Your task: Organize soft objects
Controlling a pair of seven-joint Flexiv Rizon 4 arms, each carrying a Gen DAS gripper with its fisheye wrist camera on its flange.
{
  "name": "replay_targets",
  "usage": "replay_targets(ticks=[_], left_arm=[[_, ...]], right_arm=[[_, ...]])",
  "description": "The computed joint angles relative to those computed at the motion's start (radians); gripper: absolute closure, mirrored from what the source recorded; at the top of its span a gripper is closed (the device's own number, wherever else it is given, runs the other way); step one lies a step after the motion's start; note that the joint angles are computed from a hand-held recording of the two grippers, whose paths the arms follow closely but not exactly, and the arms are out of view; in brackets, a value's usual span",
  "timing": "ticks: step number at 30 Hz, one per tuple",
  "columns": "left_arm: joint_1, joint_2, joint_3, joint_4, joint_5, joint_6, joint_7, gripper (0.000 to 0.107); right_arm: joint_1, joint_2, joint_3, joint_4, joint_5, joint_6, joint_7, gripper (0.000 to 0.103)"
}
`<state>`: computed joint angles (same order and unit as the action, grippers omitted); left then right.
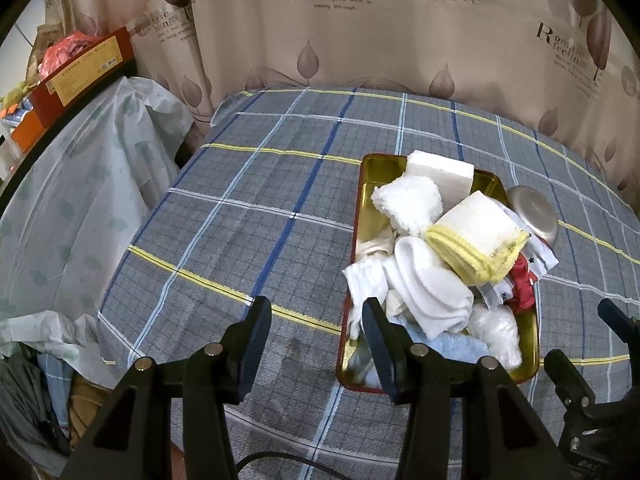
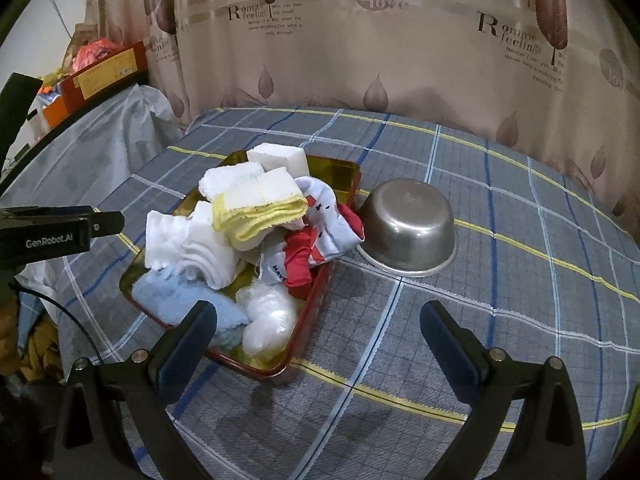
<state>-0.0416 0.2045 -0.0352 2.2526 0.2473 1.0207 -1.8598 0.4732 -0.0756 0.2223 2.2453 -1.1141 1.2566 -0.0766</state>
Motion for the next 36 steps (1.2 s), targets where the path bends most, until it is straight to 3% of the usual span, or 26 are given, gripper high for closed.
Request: replay_targets(ticks=[36], left_arm=[[-0.019, -0.011, 0.006, 0.014, -0.054, 0.024, 0.054, 0.058]], right_arm=[[0.031, -0.021, 0.004, -0.006, 0.078, -0.002, -0.075, 0.002]])
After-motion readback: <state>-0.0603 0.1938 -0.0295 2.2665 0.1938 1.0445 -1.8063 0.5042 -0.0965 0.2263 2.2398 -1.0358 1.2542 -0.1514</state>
